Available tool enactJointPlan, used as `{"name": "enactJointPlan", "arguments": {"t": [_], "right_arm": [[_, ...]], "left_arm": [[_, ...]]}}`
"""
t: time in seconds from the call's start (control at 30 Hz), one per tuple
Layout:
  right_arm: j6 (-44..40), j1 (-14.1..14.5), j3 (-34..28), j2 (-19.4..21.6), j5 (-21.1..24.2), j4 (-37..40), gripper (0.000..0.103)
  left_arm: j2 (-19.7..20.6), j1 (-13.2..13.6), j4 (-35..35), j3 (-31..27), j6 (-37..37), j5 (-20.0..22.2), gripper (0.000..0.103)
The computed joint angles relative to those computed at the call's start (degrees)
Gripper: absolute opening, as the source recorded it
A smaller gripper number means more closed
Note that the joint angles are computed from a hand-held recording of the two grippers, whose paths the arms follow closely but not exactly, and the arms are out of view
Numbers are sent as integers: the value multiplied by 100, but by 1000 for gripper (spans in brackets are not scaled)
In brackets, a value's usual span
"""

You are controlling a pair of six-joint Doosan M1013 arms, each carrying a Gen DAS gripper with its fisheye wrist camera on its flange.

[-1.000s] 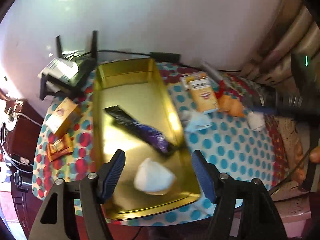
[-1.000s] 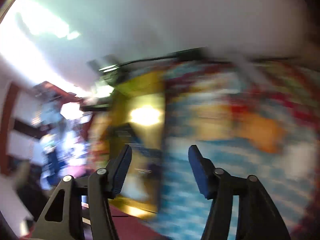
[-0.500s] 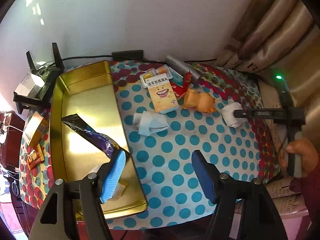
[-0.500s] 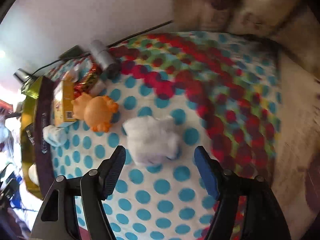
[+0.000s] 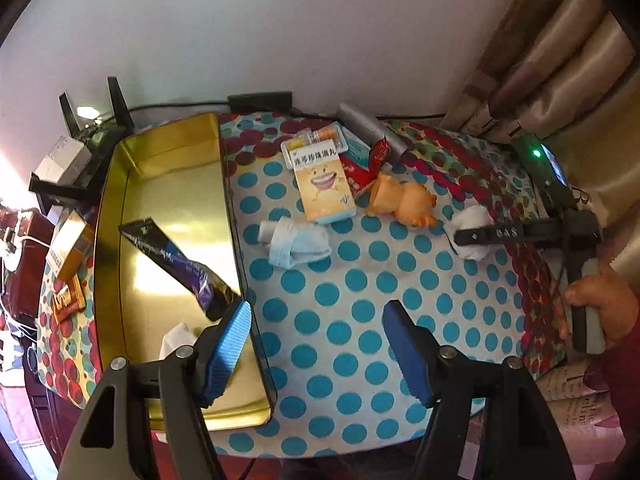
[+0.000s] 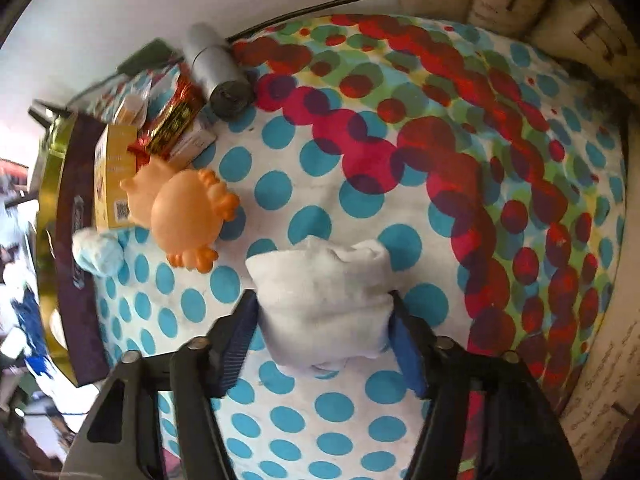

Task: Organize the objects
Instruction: 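Grasp a white sock with the right gripper while the left gripper grasps another sock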

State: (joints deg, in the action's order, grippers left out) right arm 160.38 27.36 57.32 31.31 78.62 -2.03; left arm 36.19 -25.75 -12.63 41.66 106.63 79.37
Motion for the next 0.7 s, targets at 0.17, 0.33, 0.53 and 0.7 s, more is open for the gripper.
{"name": "enactJointPlan", "arguments": {"t": [0.17,0.33,0.53,0.7], "right_arm": [[71,98,245,-251,-141,-300,40],[334,251,682,-635,-574,-363,40],[687,334,1069,-930,-857,-338,41],[917,328,1097,-891,-1120,-327,41]], "left_arm": [[166,-162,260,-213,-94,-226,71],[854,-232,264,-1239,154,627,71],[1487,-221,410,-2152,836,1265,71],[2357,-242,702,-3654,1104,2413,71]]}}
